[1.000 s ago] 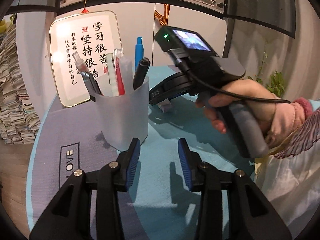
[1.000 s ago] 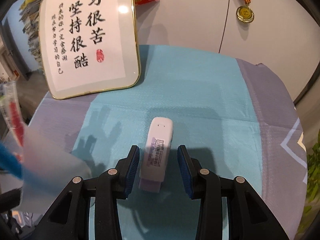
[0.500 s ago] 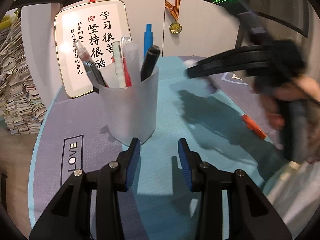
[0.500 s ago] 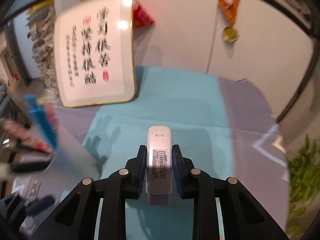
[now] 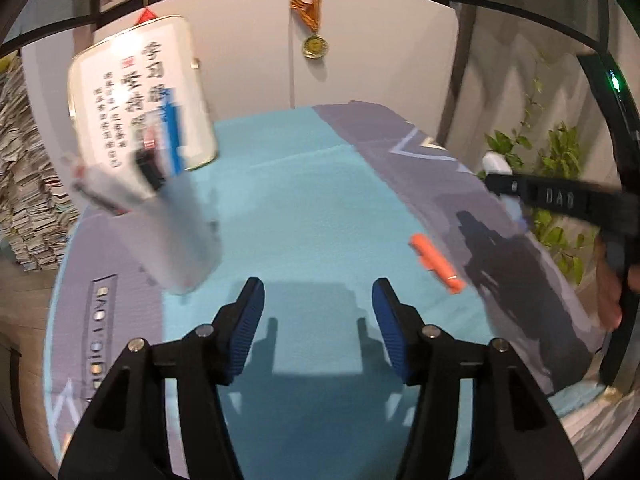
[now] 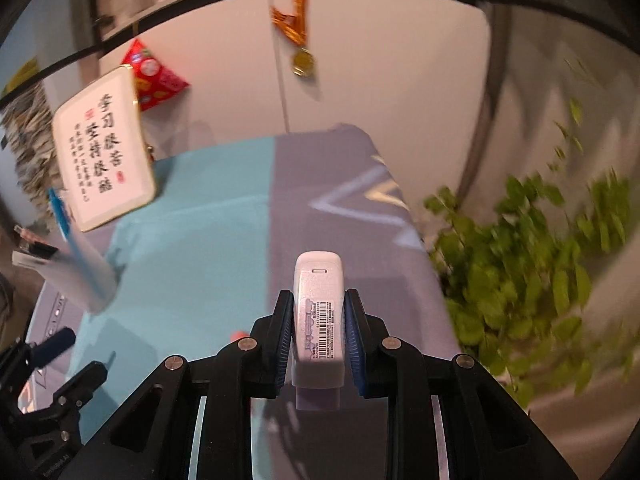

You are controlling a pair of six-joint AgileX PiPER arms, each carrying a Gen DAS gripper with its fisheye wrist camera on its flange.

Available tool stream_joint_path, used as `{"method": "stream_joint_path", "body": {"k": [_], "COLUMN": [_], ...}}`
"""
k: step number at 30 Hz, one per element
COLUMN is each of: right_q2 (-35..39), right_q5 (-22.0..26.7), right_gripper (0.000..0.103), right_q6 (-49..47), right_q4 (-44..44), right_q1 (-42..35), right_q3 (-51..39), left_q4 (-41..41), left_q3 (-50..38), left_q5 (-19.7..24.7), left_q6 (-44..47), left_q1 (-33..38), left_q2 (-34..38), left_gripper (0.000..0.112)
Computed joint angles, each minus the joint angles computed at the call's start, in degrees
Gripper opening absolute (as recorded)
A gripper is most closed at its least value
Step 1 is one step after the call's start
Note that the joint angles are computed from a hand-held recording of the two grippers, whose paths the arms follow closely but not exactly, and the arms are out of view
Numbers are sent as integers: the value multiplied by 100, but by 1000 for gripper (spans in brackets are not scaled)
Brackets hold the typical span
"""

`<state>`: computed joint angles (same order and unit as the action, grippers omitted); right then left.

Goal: Organize stationery
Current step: 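Grasp the orange pen with the left gripper while the right gripper holds the eraser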

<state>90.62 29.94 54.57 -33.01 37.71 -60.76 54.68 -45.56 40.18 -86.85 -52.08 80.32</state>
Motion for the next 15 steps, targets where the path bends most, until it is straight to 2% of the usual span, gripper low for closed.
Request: {"method": "stream_joint_path", "body": {"k": [4,8,12,15], "right_q2": [-236,-376,-480,-553], "right_q5": [-144,-539,-928,-1178], "right_gripper": [26,26,26,26], "right_q6": [345,-5,-304,-531], "right_q4": [-417,-34,288,492], "right_q1": [-110,-370,-588,-713], "right_q3": [582,1016,1370,1562], "left_q4": [-654,-1522,-1914,-2402], "left_q3": [-643,-1407,-2045,-2382], "left_q5": [-238,-377,-166,-182], "left_q6": [678,1540,1865,2256], "left_q1": [65,233,373,557], "left_q2": [568,1231,1879,2216], "left_gripper": [54,54,54,53]}}
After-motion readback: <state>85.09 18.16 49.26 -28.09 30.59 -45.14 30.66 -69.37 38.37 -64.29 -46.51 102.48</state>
